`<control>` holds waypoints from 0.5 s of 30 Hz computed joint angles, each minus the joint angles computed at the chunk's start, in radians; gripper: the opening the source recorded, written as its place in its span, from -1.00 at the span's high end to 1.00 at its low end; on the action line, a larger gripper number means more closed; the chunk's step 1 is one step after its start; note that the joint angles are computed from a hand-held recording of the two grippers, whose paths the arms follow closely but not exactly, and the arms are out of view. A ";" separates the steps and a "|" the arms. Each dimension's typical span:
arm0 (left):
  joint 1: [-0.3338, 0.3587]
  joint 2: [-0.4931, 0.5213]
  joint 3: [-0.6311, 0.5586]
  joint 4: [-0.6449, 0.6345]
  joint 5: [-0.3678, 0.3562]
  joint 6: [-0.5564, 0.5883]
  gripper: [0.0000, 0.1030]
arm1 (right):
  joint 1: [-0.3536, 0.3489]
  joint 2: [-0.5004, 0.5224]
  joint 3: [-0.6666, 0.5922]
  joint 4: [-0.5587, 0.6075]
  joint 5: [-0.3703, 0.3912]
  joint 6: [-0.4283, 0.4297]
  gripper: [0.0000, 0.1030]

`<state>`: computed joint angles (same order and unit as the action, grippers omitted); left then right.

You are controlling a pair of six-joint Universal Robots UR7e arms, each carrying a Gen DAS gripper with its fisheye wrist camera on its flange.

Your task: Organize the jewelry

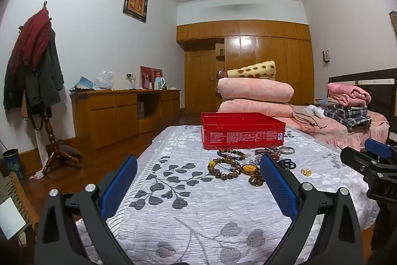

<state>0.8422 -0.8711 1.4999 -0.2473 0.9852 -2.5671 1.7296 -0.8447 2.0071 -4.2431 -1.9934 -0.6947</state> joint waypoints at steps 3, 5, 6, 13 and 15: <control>0.000 0.000 0.000 -0.001 -0.001 0.003 -0.88 | 0.000 0.000 0.000 0.001 0.000 0.000 -0.90; 0.000 0.001 0.000 -0.002 -0.003 0.005 -0.88 | 0.000 -0.001 -0.001 0.003 -0.003 0.000 -0.90; -0.001 0.001 -0.001 -0.001 -0.004 0.005 -0.88 | 0.001 -0.001 -0.001 0.004 -0.004 0.000 -0.90; 0.000 0.004 -0.006 0.007 -0.006 -0.001 -0.88 | 0.006 0.000 -0.001 0.007 -0.010 0.001 -0.90; 0.000 0.003 -0.005 0.005 -0.006 0.001 -0.88 | 0.001 0.001 -0.003 0.008 -0.007 0.002 -0.90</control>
